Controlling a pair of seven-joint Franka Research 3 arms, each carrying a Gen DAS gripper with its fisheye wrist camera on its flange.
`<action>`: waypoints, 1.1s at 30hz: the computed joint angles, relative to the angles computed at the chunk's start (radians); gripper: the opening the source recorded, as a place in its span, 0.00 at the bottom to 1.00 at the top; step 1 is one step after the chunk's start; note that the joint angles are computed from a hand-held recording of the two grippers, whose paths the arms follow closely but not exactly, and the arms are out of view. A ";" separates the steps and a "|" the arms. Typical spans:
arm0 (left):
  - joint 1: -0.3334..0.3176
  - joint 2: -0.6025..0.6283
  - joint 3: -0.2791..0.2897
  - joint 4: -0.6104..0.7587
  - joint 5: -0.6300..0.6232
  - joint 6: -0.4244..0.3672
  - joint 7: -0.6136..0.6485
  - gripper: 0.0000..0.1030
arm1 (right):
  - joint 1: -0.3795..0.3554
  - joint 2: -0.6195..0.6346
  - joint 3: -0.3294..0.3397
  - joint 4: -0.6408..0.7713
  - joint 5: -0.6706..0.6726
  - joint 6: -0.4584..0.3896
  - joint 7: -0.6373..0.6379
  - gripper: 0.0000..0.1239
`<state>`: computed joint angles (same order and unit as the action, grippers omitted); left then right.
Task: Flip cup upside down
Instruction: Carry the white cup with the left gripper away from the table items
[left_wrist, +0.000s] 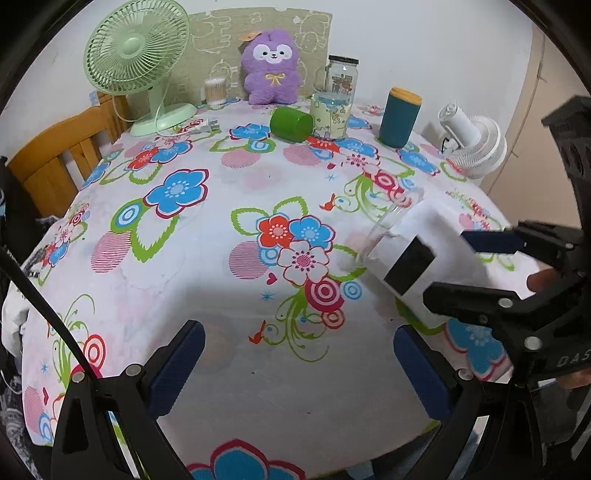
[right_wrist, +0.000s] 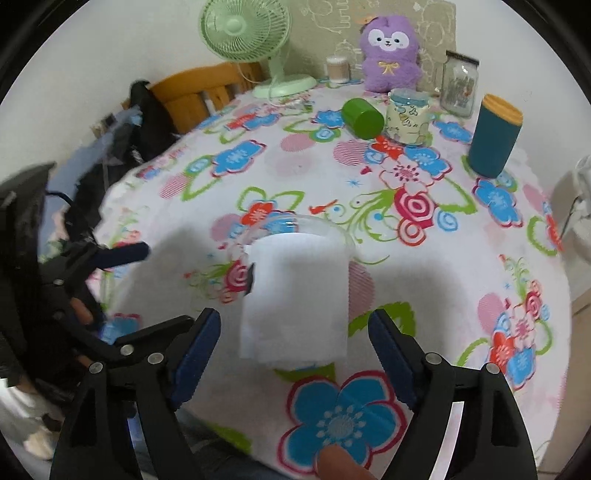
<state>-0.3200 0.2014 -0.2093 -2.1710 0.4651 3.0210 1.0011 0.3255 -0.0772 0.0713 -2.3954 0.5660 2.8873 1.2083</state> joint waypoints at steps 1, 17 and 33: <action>0.011 -0.008 -0.015 -0.006 -0.025 -0.001 0.014 1.00 | 0.006 -0.013 -0.009 -0.003 0.048 -0.012 -0.038 0.68; 0.006 -0.013 -0.108 0.061 -0.286 -0.072 0.076 1.00 | -0.064 -0.251 -0.095 -0.209 0.125 -0.043 -0.172 0.69; -0.093 0.197 -0.074 0.300 -0.295 -0.206 -0.078 1.00 | -0.060 -0.222 -0.175 -0.234 0.275 -0.046 -0.311 0.71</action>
